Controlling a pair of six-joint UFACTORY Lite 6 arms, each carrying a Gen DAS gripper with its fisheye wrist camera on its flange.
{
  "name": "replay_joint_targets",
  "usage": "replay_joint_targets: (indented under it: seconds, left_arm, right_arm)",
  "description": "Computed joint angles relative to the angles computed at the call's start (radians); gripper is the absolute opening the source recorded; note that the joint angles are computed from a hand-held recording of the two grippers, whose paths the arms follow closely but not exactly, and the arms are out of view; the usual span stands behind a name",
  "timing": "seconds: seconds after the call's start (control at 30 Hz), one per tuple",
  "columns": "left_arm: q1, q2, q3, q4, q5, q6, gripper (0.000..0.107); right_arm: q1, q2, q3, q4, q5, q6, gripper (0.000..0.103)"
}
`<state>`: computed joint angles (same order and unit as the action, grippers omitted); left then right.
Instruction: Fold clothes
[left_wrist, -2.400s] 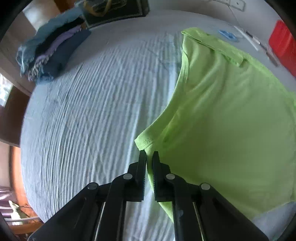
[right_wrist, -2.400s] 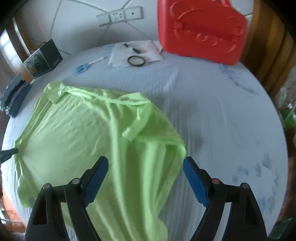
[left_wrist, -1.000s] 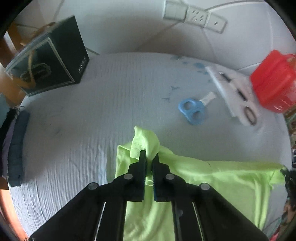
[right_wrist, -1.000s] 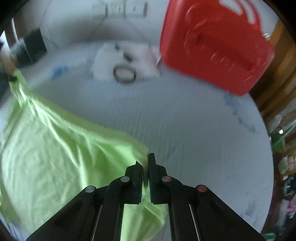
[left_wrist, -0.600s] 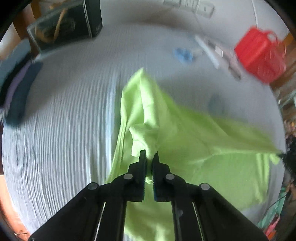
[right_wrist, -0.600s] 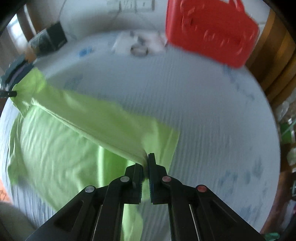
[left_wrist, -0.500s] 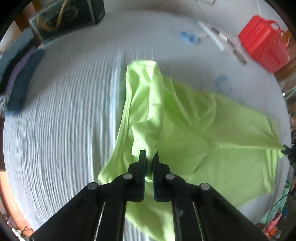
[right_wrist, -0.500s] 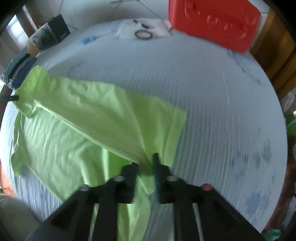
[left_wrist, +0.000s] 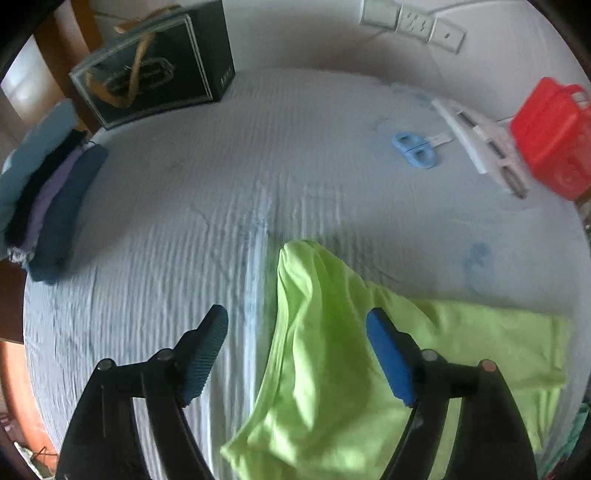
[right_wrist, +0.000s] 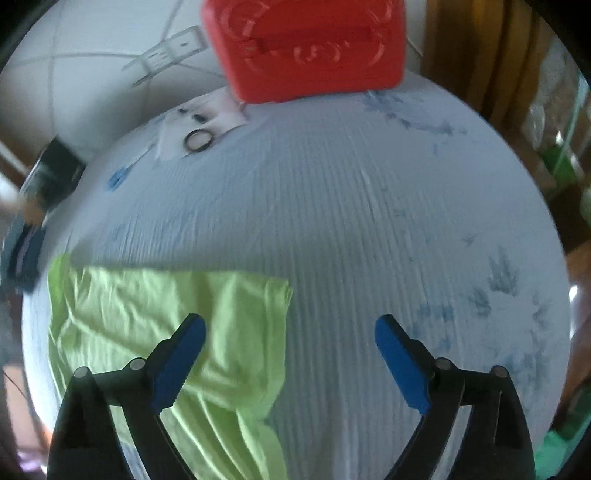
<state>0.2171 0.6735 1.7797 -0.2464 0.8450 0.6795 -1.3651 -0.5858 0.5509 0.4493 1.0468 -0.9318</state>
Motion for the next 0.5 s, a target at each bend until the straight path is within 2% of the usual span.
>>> replay_joint_targets:
  seconds: [0.03, 0.13, 0.2, 0.3, 0.37, 0.4, 0.43, 0.47, 0.5]
  left_arm:
    - [-0.022, 0.030, 0.009, 0.027, -0.018, -0.035, 0.066]
    - [-0.052, 0.116, 0.067, 0.073, -0.024, -0.093, 0.057]
    - [-0.064, 0.167, 0.104, 0.095, -0.022, -0.120, 0.050]
    - [-0.066, 0.230, 0.155, 0.085, 0.000, -0.120, 0.040]
    - [-0.057, 0.234, 0.164, 0.041, 0.017, -0.081, 0.028]
    - [-0.054, 0.229, 0.158, 0.029, 0.018, -0.072, 0.018]
    - [-0.059, 0.208, 0.126, 0.045, -0.012, -0.075, 0.009]
    - [-0.062, 0.188, 0.096, 0.060, -0.041, -0.079, 0.008]
    - [-0.058, 0.165, 0.060, 0.055, -0.070, -0.074, 0.007]
  right_arm:
    - [0.025, 0.045, 0.010, 0.007, -0.027, 0.029, 0.094]
    - [0.107, 0.149, 0.021, -0.006, -0.114, 0.114, 0.093]
    - [0.177, 0.213, 0.016, -0.027, -0.181, 0.181, 0.085]
    - [0.257, 0.307, 0.005, -0.020, -0.268, 0.243, 0.084]
    - [0.345, 0.341, -0.009, -0.059, -0.341, 0.319, 0.084]
    - [0.388, 0.349, -0.019, -0.082, -0.369, 0.351, 0.083]
    - [0.420, 0.342, -0.031, -0.094, -0.380, 0.365, 0.062]
    - [0.484, 0.303, -0.063, -0.144, -0.412, 0.411, 0.044]
    - [0.554, 0.266, -0.091, -0.205, -0.440, 0.472, 0.017]
